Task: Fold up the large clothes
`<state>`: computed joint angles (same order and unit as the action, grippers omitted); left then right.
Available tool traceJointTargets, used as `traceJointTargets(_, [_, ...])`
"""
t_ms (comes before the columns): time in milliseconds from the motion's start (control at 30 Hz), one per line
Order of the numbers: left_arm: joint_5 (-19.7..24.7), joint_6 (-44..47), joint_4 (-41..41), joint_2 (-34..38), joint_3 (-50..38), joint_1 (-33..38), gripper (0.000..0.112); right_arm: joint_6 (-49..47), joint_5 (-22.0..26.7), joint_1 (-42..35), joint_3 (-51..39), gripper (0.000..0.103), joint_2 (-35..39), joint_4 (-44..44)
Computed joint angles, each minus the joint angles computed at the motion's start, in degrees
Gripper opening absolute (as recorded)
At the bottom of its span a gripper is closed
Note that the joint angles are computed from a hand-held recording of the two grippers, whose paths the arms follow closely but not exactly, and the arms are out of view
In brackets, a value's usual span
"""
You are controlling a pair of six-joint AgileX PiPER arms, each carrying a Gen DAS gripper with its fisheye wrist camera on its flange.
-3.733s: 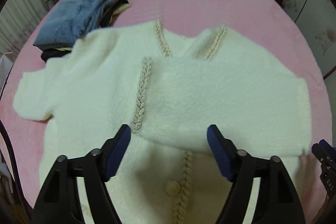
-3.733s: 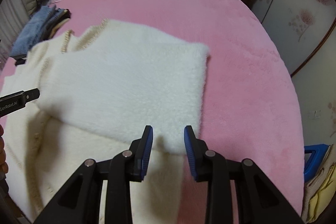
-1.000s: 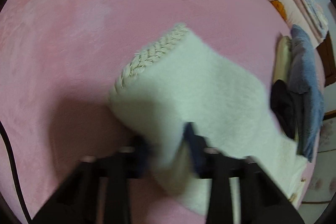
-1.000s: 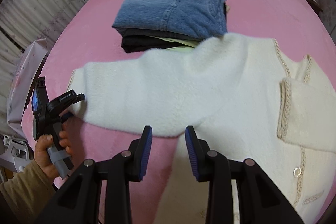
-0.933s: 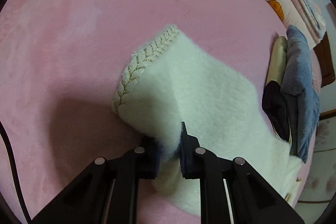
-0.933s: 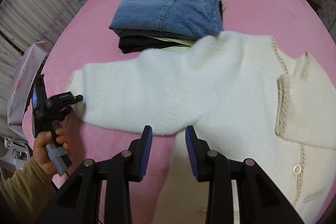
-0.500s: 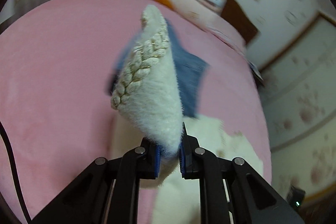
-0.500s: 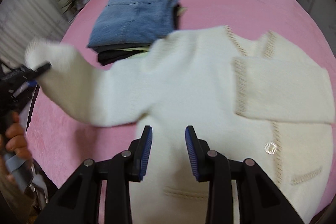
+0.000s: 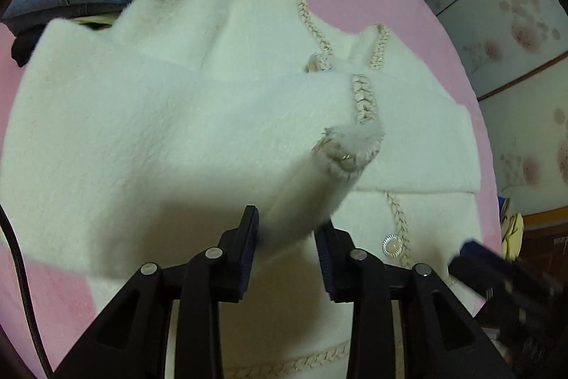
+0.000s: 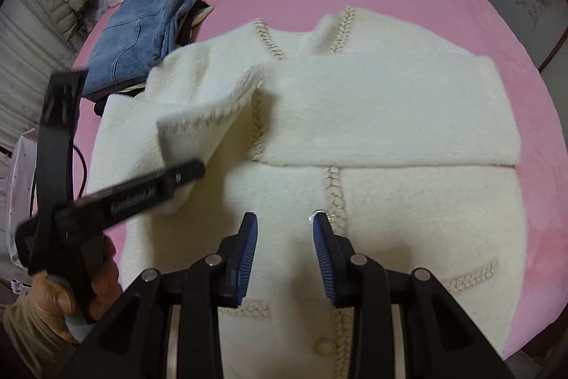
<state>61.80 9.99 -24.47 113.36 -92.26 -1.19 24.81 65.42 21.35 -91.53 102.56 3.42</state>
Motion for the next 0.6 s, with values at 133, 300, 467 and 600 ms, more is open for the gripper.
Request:
traceJointTargets(133, [-2.81,2.55,1.86,-5.64,3.79,1.81,0.065,-3.38,-1.35,-2.83,-1.05,0.033,1.78,4.10])
traceJointTargets(300, [-3.00,1.72,8.91,-12.49,7.74,5.11,0.066,-6.16,-2.27,-4.68,-5.70,0.044,6.77,8.40])
traceJointTargets(467, [-5.29,-1.26,15.76,-12.47,12.40,10.22,0.066,-9.00,-3.13,-6.45,-10.88,0.045,13.78,12.89])
traceJointTargets(600, [-9.68,-3.51,18.45,-9.94,15.40,13.71,0.066,-10.99,-3.51,-6.87,-16.33,0.045,20.52,14.15])
